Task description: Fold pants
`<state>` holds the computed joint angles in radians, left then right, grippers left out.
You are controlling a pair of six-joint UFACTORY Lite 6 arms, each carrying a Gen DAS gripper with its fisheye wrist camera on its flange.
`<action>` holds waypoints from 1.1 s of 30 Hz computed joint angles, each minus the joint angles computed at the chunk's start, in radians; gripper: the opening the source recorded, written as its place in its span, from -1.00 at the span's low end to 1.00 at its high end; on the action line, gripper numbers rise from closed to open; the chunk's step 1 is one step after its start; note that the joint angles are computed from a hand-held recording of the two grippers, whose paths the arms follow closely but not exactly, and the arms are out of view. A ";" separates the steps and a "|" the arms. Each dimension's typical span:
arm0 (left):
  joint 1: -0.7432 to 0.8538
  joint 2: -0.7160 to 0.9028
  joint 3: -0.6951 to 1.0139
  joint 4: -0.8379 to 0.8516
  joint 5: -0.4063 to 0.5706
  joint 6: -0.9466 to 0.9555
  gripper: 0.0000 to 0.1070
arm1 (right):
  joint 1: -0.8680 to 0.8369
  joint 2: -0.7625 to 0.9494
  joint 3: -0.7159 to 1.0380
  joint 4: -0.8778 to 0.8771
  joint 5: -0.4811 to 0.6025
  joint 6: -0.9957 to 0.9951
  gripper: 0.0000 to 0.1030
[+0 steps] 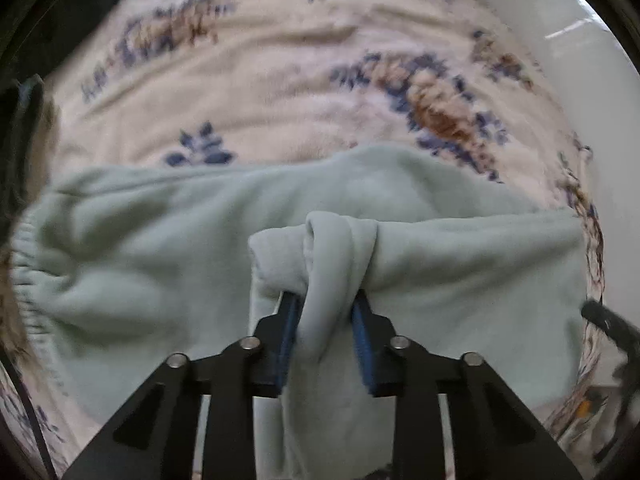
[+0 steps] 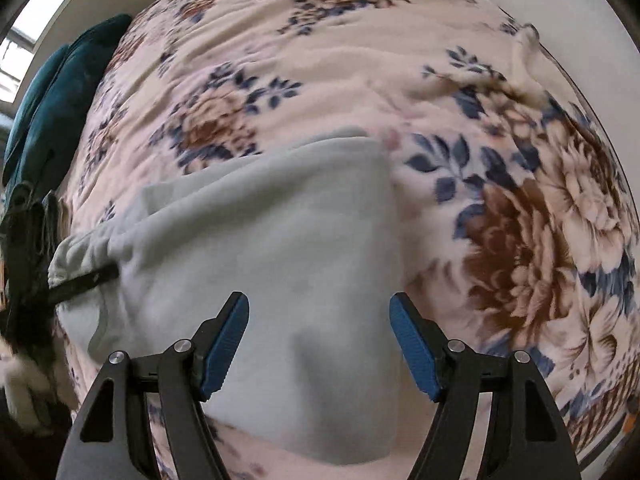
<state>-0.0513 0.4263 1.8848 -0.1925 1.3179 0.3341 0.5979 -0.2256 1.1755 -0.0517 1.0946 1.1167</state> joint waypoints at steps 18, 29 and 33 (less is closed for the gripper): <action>0.311 -0.042 -0.085 -0.214 0.176 -0.041 0.29 | 0.007 -0.265 -0.148 0.103 0.050 0.158 0.45; 0.077 -0.285 -0.537 0.026 -0.057 -0.033 -0.10 | 0.234 -0.583 -0.575 0.132 -0.236 0.699 -0.45; 0.107 -0.284 -0.534 0.055 -0.005 -0.044 0.07 | 0.214 -0.338 -0.434 0.220 -0.131 0.426 -0.38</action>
<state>0.0556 0.1420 1.3512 -0.1372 1.3133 0.2901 0.8121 -0.5632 0.7418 0.1686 0.9641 1.5423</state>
